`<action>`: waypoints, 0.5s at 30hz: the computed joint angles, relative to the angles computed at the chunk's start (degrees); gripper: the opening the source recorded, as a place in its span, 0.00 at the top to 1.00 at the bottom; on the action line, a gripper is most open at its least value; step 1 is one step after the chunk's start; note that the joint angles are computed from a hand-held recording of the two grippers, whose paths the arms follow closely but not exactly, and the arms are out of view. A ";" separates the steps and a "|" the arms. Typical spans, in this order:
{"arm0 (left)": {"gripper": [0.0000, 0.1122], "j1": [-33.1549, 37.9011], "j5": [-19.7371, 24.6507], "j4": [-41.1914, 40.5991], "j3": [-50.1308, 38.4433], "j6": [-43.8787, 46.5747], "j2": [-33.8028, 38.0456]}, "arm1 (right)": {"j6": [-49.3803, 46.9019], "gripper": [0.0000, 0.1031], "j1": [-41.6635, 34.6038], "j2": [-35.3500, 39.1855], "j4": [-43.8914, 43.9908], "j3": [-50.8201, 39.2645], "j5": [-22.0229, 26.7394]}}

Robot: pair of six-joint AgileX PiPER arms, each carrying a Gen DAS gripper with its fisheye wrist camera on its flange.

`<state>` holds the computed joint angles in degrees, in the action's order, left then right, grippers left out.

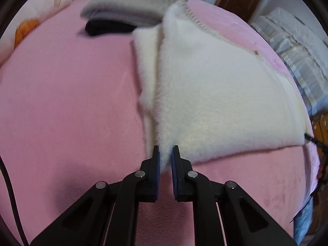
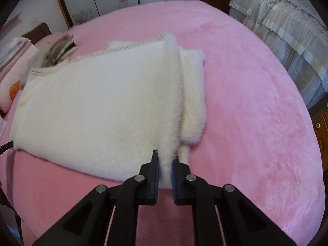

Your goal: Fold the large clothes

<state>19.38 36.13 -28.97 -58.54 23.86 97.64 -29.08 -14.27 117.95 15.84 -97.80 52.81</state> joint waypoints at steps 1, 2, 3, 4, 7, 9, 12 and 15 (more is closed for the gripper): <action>0.94 0.29 -0.82 -1.37 0.54 0.69 0.51 | 0.85 0.91 0.39 0.61 -0.55 0.41 -0.87; 0.94 -0.02 -1.71 -1.11 0.81 0.37 0.73 | 1.77 0.91 0.65 0.87 -0.75 0.91 -1.72; 0.93 -0.57 -2.43 -0.02 0.92 -0.39 0.77 | 2.16 0.91 0.81 0.67 -0.97 1.60 -2.52; 0.93 -1.02 -2.76 1.26 0.92 -1.34 0.55 | 2.48 0.90 1.10 0.24 -1.51 2.24 -3.33; 0.87 -1.78 -1.16 6.04 -0.40 -4.98 -0.89 | 4.03 0.81 1.45 -0.55 -3.93 1.28 -1.50; 0.72 -3.28 0.91 14.08 -2.85 -12.26 -2.66 | 7.21 0.75 1.90 -1.19 -7.14 -0.86 1.32; 0.58 -4.69 0.68 19.48 -6.06 -16.50 -5.74 | 5.99 0.75 2.06 -3.90 -5.33 -1.78 1.25; 0.42 -6.94 0.34 20.80 -13.31 -19.27 -3.42 | 4.16 0.75 3.96 -4.05 -0.96 -5.66 0.71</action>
